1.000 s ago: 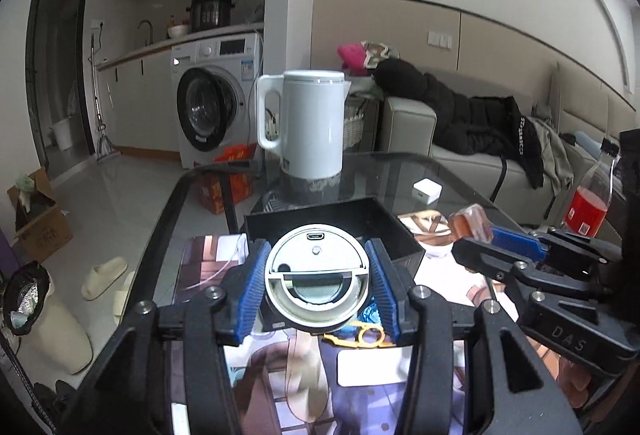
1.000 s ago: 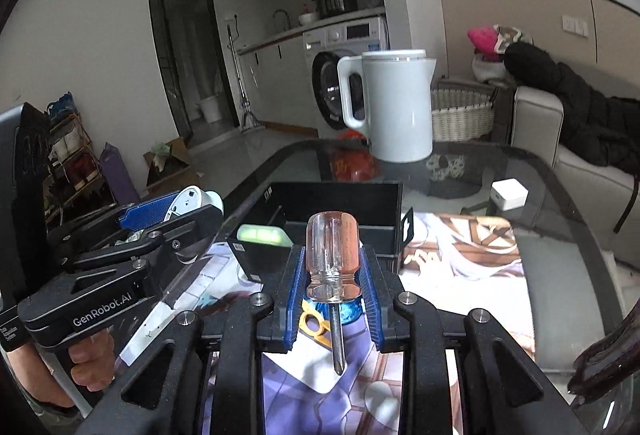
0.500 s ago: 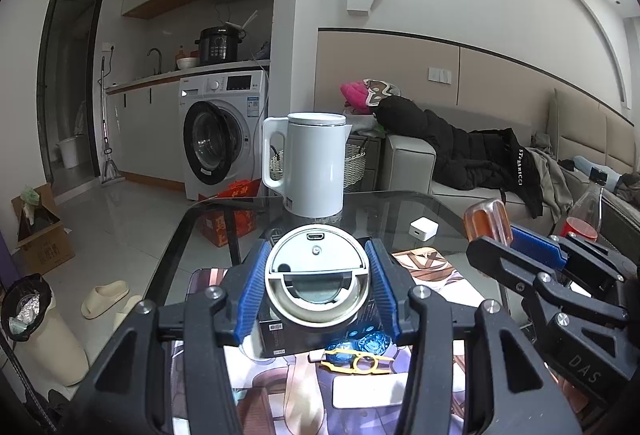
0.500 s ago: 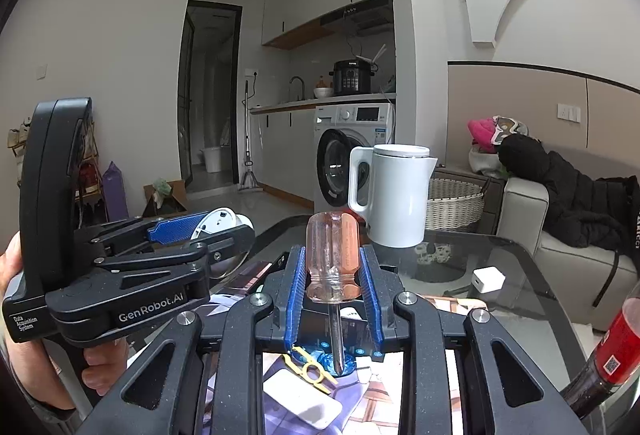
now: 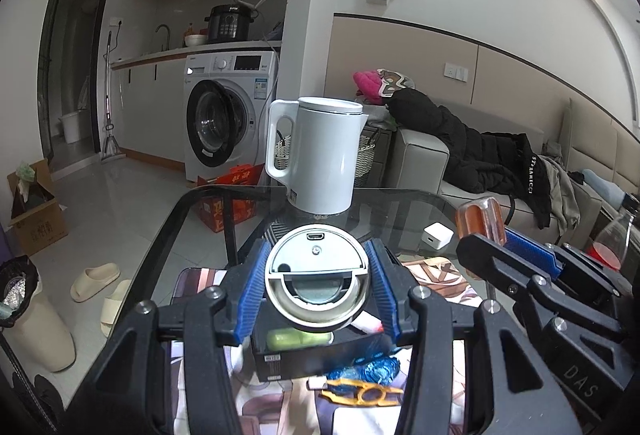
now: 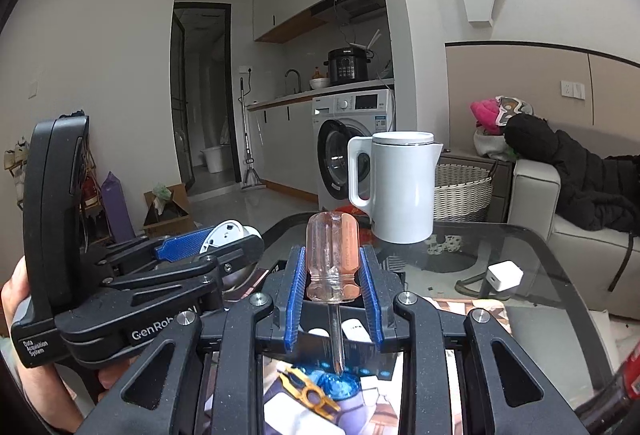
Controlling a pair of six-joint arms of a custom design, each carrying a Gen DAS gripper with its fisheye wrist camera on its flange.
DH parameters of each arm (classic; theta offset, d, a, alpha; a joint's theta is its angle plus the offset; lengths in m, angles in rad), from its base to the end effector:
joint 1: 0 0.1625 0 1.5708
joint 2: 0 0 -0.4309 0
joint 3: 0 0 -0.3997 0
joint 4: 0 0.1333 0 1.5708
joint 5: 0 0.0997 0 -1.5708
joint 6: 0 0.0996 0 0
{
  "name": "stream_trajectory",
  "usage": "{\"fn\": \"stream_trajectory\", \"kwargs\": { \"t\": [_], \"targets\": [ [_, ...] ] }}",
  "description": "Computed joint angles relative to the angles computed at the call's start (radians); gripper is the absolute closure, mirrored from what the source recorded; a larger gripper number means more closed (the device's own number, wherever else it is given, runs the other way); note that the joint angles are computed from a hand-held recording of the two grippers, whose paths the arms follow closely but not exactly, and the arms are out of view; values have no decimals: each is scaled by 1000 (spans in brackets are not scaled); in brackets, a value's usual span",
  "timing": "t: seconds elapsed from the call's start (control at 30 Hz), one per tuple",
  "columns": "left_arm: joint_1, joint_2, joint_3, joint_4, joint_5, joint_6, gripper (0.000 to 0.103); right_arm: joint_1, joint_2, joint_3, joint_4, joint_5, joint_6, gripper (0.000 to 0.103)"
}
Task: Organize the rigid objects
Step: 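Lower the screwdriver into the black box with right tool while left tool lowers the container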
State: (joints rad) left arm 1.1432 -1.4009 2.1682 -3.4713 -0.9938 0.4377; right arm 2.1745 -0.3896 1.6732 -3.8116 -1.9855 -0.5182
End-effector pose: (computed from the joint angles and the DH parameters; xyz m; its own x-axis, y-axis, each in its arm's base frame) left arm -0.0277 -0.5131 0.3647 -0.8019 0.0710 -0.5933 0.5693 0.3925 -0.7224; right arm 0.4422 -0.4771 -0.0281 -0.6551 -0.4506 0.6065 -0.7498 0.2888 -0.5953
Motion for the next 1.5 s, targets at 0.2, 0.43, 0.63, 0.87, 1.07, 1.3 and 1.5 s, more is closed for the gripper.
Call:
{"fn": "stream_trajectory", "kwargs": {
  "t": [0.2, 0.43, 0.63, 0.87, 1.07, 1.3, 1.5],
  "targets": [
    [42, 55, -69, 18, -16, -30, 55, -40, 47, -119, 101, 39, 18, 76],
    [60, 94, -122, -6, -19, -19, 55, -75, 93, -234, 177, 64, 52, 76],
    [73, 112, -148, 34, -36, -45, 55, -98, 120, -295, 233, 75, 51, 76],
    [91, 126, -175, 103, -34, -99, 55, -114, 122, -317, 284, 73, 87, 76],
    [94, 131, -190, 169, -8, -121, 55, -125, 114, -318, 345, 73, 126, 76],
    [108, 133, -229, 375, 39, -208, 55, -134, 110, -340, 485, 45, 179, 76],
    [112, 151, -264, 498, 82, -204, 55, -145, 112, -383, 688, -8, 283, 76]
  ]
}}
